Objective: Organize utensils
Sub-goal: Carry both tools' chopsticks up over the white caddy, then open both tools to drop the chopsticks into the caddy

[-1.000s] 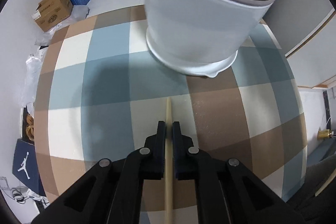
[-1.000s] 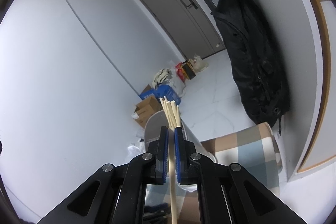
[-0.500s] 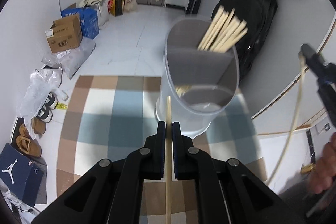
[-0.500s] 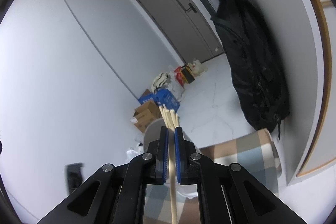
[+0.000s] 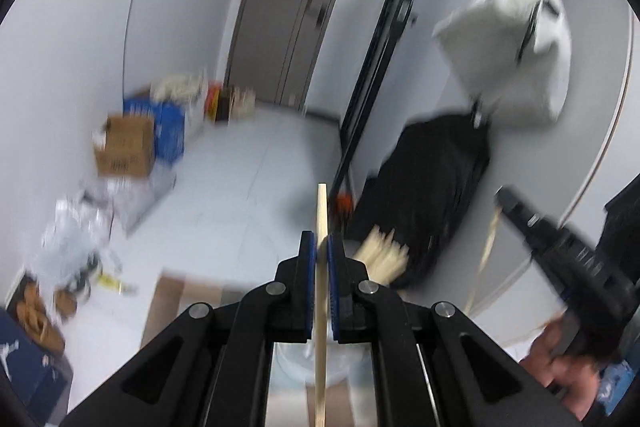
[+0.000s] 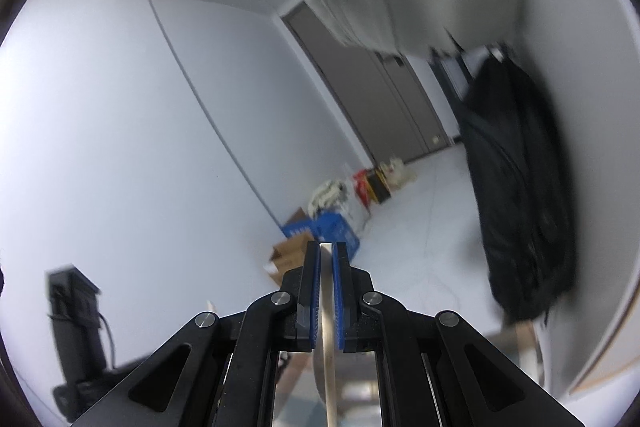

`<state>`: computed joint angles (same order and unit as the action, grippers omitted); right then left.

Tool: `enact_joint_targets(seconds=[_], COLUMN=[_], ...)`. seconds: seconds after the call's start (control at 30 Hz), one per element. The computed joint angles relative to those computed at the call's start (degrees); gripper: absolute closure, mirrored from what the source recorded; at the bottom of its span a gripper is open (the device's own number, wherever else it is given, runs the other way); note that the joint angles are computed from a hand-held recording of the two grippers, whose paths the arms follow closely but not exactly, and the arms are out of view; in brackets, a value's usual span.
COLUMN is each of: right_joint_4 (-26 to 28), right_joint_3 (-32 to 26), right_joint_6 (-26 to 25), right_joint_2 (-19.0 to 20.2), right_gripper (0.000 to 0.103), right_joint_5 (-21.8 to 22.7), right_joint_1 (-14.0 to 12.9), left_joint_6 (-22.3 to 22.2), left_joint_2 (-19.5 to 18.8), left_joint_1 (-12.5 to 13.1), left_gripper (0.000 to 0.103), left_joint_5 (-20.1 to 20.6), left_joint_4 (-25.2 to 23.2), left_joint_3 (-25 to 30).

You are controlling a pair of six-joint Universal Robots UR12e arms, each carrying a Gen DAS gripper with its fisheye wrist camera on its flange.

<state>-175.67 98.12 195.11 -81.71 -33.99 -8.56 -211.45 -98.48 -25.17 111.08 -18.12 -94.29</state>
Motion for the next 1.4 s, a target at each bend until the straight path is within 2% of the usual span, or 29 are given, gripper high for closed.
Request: enact_joint_targets(seconds=[0.13,0.3,0.5,0.73,0.8,0.97,1.1,1.23,1.4], right_joint_4=[-2.5,-5.59,-7.93,-11.57,-11.99,-16.32,-18.12,-17.97,-16.14], right_joint_3=[-3.94,-8.13,-9.23,-9.14,-8.95,-7.04,-6.05,-5.5,-4.34], right_joint_6=[2.22,5.9,8.07,7.37,6.31,4.08,1.8,1.58,0.49], right_joint_2=[2.19,5.1,6.92,8.58,8.89,8.88,8.77,8.53,7.71], right_gripper=[0.098,0.098,0.098,0.098,0.098,0.098,0.098,0.098,0.098], right_joint_5=[-2.94,-9.06,-17.36,-23.11,-23.99,-26.89,-26.15,-24.51,-22.87], right_joint_1=[1.93,4.6,7.58,9.94,10.46,11.55,11.75,11.3,10.4], left_joint_6=[4.16,7.48,6.53,4.76,3.85,3.05,4.5,6.71,8.49], left_joint_2=[-2.44,-5.0,-5.64,-6.59,-6.69,-7.55,-8.43,-9.12,-8.88], left_joint_1=[0.54,1.64,3.05,4.51,4.99,5.03,4.58,4.06,3.99], left_gripper=[0.101,0.101,0.101,0.101,0.101,0.101,0.101,0.101,0.101], left_joint_5=[2.45,3.17,2.0,0.02,-1.7,-2.86,-2.24,-1.5,-3.73], left_joint_4=[7.03,11.93,14.97,17.54,18.12,21.68,24.61,26.38,26.18], left_joint_3=[2.7,4.31,3.23,2.46,1.91,1.27,1.46,1.41,0.7])
